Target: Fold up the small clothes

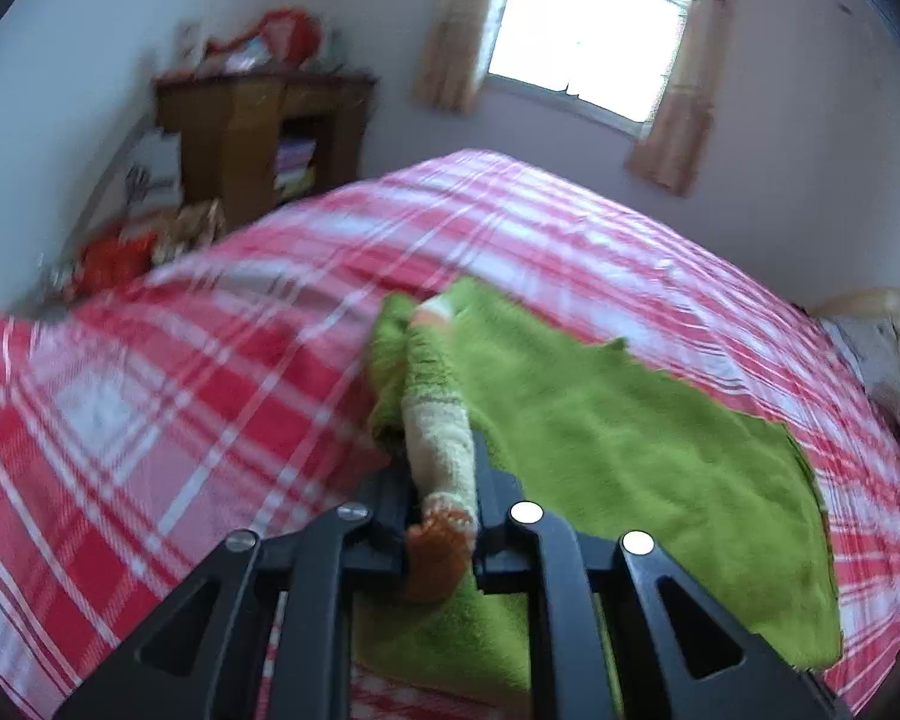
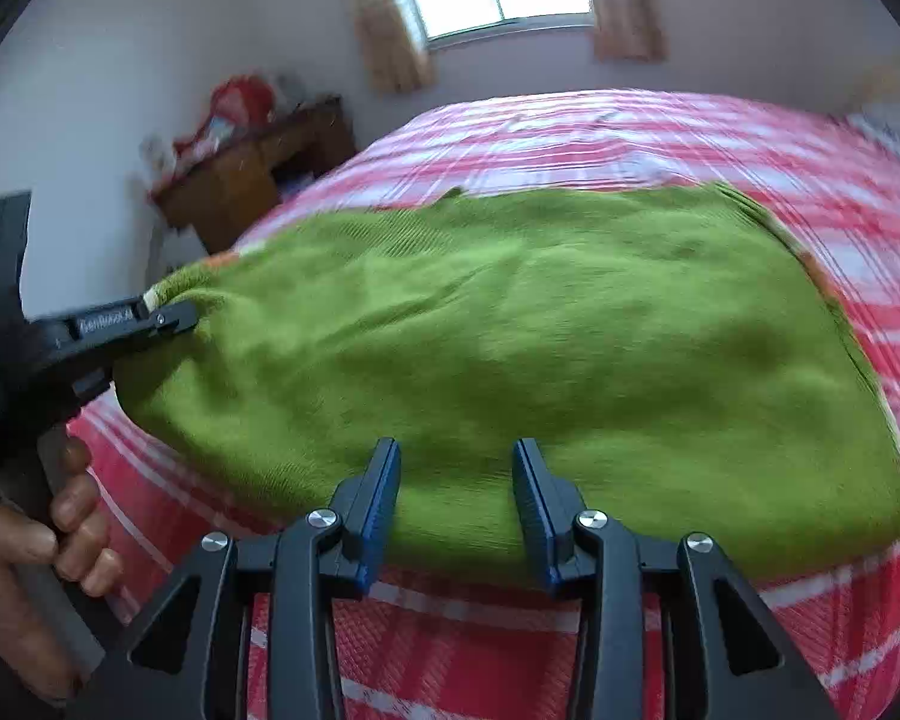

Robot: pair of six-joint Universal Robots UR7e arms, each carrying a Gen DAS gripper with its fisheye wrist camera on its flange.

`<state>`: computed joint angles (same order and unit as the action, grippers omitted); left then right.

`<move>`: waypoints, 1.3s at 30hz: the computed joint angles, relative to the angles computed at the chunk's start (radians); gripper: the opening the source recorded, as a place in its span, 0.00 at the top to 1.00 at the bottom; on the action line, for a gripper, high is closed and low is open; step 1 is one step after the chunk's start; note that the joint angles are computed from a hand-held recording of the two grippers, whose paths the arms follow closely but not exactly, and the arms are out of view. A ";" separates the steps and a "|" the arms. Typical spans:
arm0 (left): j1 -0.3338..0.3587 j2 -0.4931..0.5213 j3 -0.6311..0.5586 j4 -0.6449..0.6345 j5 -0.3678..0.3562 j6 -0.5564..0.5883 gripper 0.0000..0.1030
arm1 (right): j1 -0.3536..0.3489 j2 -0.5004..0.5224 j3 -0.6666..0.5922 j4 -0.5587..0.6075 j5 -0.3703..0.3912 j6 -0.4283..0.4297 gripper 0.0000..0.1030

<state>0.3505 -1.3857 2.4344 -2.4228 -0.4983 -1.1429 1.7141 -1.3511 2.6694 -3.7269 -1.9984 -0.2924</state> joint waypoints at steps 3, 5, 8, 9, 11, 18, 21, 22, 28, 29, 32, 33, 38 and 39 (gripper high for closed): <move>-0.033 0.064 -0.031 -0.091 0.009 0.128 0.89 | -0.057 -0.118 0.024 0.042 0.050 0.014 0.61; -0.059 0.123 -0.048 -0.176 0.003 0.236 0.91 | -0.089 -0.200 0.027 0.093 0.063 0.009 0.61; -0.088 0.210 -0.067 -0.295 -0.021 0.354 0.92 | -0.134 -0.302 0.024 0.157 0.076 -0.021 0.61; -0.094 0.235 -0.074 -0.322 -0.031 0.382 0.92 | -0.148 -0.328 0.021 0.174 0.078 -0.031 0.61; -0.100 0.284 -0.086 -0.413 -0.089 0.468 0.93 | -0.178 -0.384 0.020 0.208 0.081 -0.051 0.61; -0.088 0.438 -0.137 -0.414 -0.192 0.527 0.93 | -0.293 -0.518 -0.004 0.363 0.189 -0.062 0.61; -0.076 0.420 -0.113 -0.414 -0.220 0.493 0.93 | -0.322 -0.543 -0.048 0.478 0.300 -0.049 0.54; -0.077 0.404 -0.101 -0.438 -0.219 0.496 0.93 | -0.325 -0.543 -0.064 0.508 0.329 -0.040 0.44; -0.109 0.338 -0.054 -0.451 -0.211 0.503 0.82 | -0.295 -0.464 -0.159 0.643 0.482 0.021 0.39; -0.104 0.310 -0.036 -0.472 -0.253 0.516 0.66 | -0.285 -0.440 -0.172 0.654 0.497 0.028 0.39; -0.114 0.261 0.010 -0.518 -0.292 0.520 0.34 | -0.235 -0.381 -0.194 0.639 0.436 0.044 0.39; -0.131 0.235 0.037 -0.524 -0.273 0.511 0.34 | -0.224 -0.369 -0.198 0.636 0.428 0.045 0.40; -0.160 0.128 0.104 -0.433 -0.187 0.369 0.33 | -0.160 -0.231 -0.297 0.675 0.458 0.033 0.40; -0.147 0.118 0.106 -0.428 -0.191 0.366 0.33 | -0.145 -0.189 -0.325 0.670 0.433 0.039 0.40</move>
<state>0.2036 -1.2676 2.5399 -2.8511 -0.6897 -0.7772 1.5696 -1.5398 2.3445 -3.0568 -1.5652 -0.2532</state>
